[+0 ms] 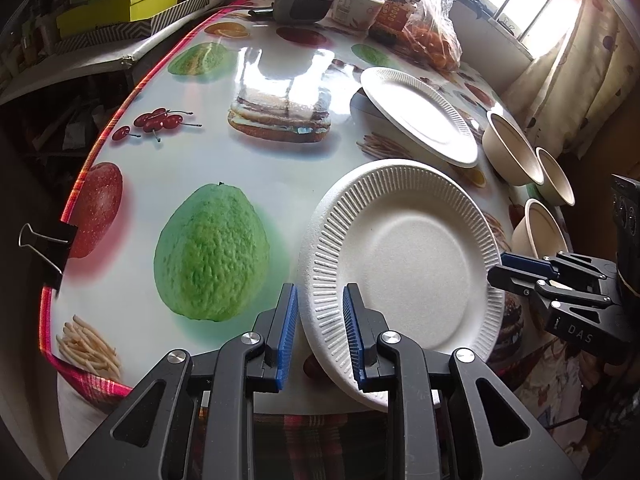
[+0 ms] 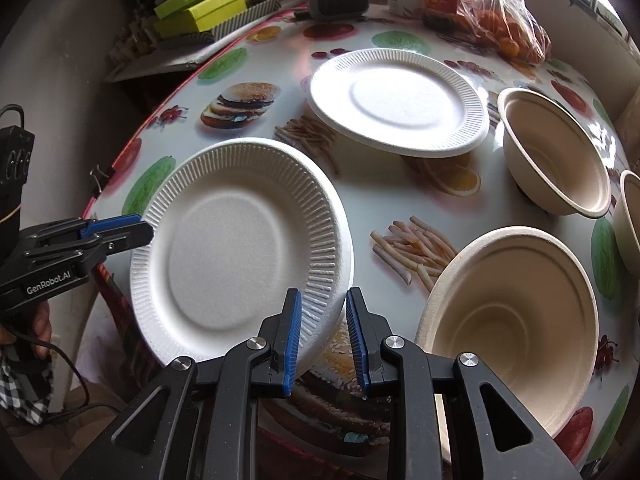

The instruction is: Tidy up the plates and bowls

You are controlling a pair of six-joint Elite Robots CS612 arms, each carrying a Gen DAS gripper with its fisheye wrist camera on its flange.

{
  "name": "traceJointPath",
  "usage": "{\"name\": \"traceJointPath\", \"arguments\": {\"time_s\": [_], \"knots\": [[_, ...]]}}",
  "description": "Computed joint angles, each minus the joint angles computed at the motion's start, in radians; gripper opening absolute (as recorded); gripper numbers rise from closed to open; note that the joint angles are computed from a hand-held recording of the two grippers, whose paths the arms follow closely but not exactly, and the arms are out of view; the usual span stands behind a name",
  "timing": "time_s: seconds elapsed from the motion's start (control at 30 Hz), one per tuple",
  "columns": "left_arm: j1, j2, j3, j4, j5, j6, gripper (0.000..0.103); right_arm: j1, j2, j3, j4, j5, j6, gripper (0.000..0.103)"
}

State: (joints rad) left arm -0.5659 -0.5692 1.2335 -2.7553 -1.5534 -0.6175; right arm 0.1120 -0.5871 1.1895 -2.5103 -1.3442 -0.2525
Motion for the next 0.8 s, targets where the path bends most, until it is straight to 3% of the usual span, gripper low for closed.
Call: {"name": "traceJointPath", "arguments": {"time_s": [0.27,0.43,0.8], "knots": [[0.000,0.003,-0.004,0.005,-0.003,0.004,0.026,0.003,0.003,-0.002,-0.002,-0.007,-0.001,0.028],[0.001,0.006,-0.005,-0.007,-0.004,0.005,0.038,0.005,0.001,0.004,-0.023,-0.019,0.000,0.044],[0.005,0.005,-0.007,-0.008,0.000,0.001,0.040,0.004,0.002,-0.002,-0.038,-0.010,0.009,0.044]]}}
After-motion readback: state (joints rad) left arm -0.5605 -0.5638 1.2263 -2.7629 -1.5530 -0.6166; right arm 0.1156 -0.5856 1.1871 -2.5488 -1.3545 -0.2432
